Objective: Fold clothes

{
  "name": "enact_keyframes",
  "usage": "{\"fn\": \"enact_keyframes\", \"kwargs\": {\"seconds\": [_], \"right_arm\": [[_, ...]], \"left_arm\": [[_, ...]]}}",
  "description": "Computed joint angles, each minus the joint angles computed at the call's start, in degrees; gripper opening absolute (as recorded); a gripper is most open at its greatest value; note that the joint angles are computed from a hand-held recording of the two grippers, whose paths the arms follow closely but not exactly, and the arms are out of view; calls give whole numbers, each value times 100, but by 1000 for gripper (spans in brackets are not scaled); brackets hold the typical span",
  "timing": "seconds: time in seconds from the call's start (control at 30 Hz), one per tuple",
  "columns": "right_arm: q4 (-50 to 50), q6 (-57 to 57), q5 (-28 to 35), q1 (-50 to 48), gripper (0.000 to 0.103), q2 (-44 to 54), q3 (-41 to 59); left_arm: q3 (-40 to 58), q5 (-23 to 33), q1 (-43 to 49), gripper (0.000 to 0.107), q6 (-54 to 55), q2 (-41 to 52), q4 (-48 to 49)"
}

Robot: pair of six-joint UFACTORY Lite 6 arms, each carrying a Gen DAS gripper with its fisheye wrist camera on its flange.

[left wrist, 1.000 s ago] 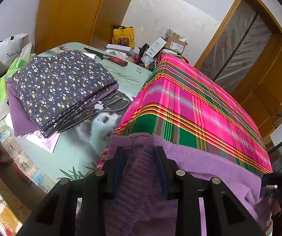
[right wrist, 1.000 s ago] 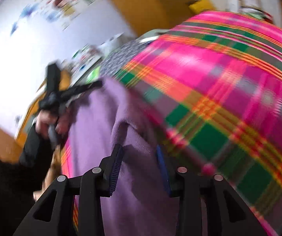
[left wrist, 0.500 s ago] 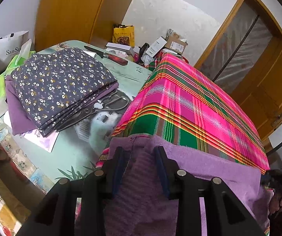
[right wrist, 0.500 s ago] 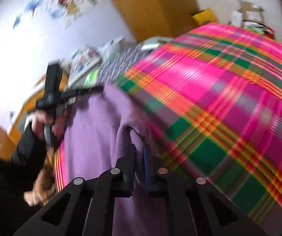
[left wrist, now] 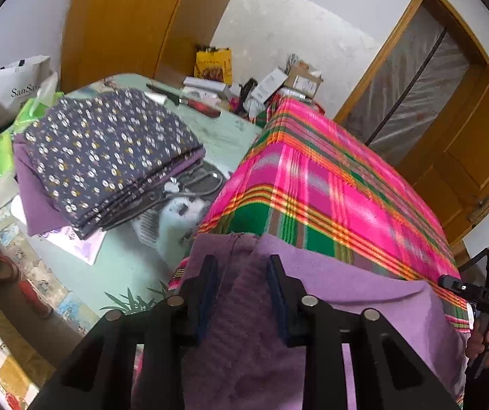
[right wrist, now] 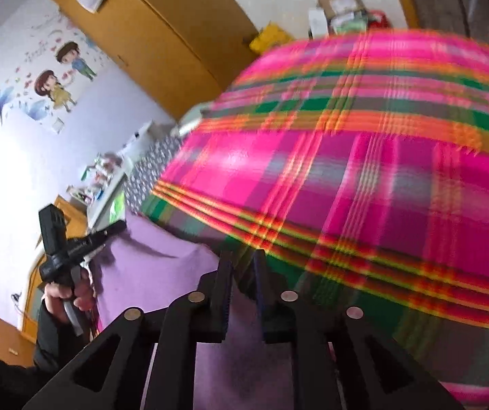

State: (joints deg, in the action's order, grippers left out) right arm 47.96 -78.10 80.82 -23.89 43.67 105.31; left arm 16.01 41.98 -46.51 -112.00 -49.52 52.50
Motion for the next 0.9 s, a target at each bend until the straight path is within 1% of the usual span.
{"fn": "enact_keyframes", "kwargs": {"seconds": [0.03,0.07,0.1,0.13,0.17,0.23,0.27,0.33,0.4,0.43,0.53,0.63,0.67,0.7,0.77,0.87,0.9], "right_arm": [[58,-309,-10,-105,28,-265,-319],[114,-609,-3,-214,32,-516,-610],[168,-902,19,-326,35,-757,-879],[176,-1238,-57,-406,35,-1075,-1314],[142,-1516,-146,-448,35,-1345,-1727],[26,-1880,-279,-476,35,-1727,-2371],[-57,-1951,-331,-453,35,-1842,-2613],[-206,-2028,-472,-392,35,-1950,-2948],[-283,-2120,-597,-356,35,-2073,-3254],[-324,-2148,-597,-348,35,-2112,-3356],[-382,-2246,-604,-325,35,-2237,-3606],[-374,-2341,-635,-217,35,-2435,-3876],[-376,-2369,-630,-177,35,-2490,-3948],[-378,-2416,-643,-148,35,-2568,-4047],[-397,-2470,-692,-119,35,-2674,-4191],[-439,-2495,-672,-179,35,-2737,-4246],[-447,-2500,-658,-208,35,-2756,-4256]], "left_arm": [[-2,333,-348,30,-190,-130,75],[-11,661,-723,30,-387,-242,157],[-7,945,-1064,30,-564,-270,211],[8,1179,-1360,30,-715,-231,236],[24,1305,-1543,30,-796,-153,245],[20,1341,-1591,30,-783,48,155],[-37,1306,-1548,30,-760,37,82],[-183,1221,-1441,30,-664,-275,-9],[-77,1322,-1325,30,-369,-332,-153],[7,1276,-1178,30,-130,-303,-214],[195,468,-316,32,968,-191,-477],[357,-385,455,32,1791,320,-857],[418,-545,589,32,1950,556,-916],[482,-611,637,32,2001,826,-898],[534,-497,463,31,1748,1088,-564],[473,-179,159,29,1387,865,-420],[415,-5,-21,30,1245,660,-400]]}}
